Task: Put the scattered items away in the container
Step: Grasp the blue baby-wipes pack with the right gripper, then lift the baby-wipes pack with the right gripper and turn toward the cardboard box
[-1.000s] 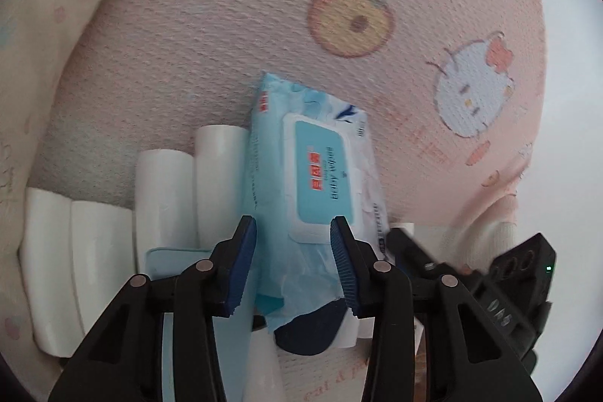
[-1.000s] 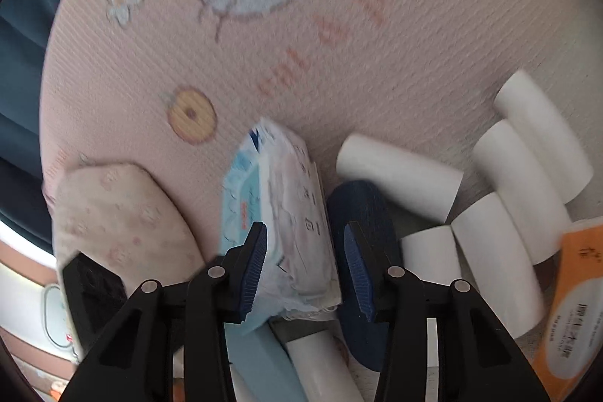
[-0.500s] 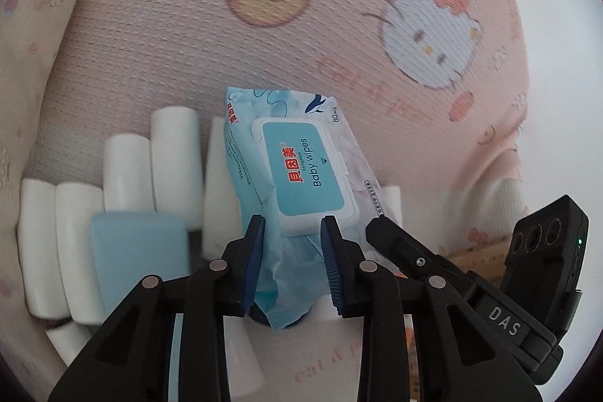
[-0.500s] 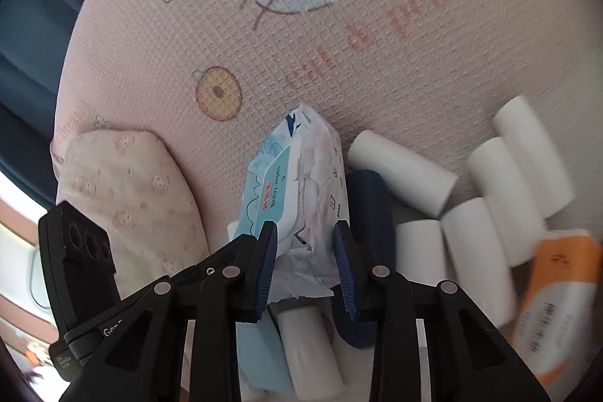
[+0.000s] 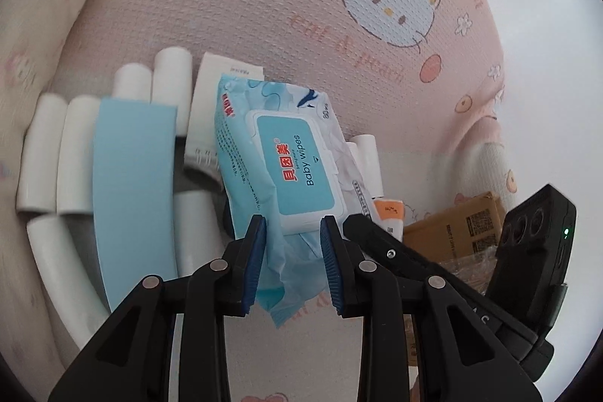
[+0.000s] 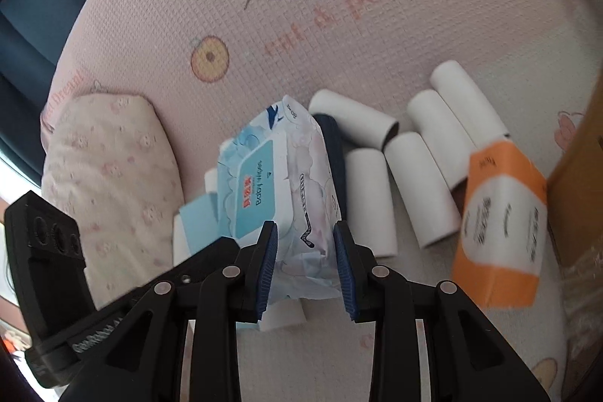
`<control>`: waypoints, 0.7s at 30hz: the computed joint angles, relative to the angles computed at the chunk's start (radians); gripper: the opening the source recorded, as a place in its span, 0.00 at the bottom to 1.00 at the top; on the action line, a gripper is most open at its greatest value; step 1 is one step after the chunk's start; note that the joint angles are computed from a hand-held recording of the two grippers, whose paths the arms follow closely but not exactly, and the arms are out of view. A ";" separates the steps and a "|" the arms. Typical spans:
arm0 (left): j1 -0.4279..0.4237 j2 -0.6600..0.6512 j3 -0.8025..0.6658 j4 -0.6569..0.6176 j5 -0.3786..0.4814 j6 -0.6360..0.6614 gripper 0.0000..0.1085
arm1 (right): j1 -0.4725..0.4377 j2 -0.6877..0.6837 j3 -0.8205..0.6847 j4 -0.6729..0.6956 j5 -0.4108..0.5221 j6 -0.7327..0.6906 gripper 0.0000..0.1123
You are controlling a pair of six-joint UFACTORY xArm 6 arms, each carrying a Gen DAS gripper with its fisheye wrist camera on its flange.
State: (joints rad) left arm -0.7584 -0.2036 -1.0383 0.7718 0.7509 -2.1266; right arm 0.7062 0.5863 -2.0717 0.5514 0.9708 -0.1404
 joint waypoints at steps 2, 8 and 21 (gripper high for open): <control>-0.032 0.006 -0.007 0.034 0.034 -0.039 0.30 | -0.003 -0.037 0.064 0.020 -0.013 -0.011 0.25; -0.090 0.044 -0.039 0.026 0.082 -0.055 0.30 | 0.003 -0.152 0.257 0.013 -0.089 -0.019 0.25; -0.189 0.102 -0.078 -0.020 0.133 -0.001 0.28 | 0.006 -0.339 0.568 -0.005 -0.162 -0.042 0.24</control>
State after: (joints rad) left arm -0.9479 -0.1018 -1.1166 0.7515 0.8837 -2.1281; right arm 0.7126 0.2473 -1.5036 0.5465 0.8085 -0.1826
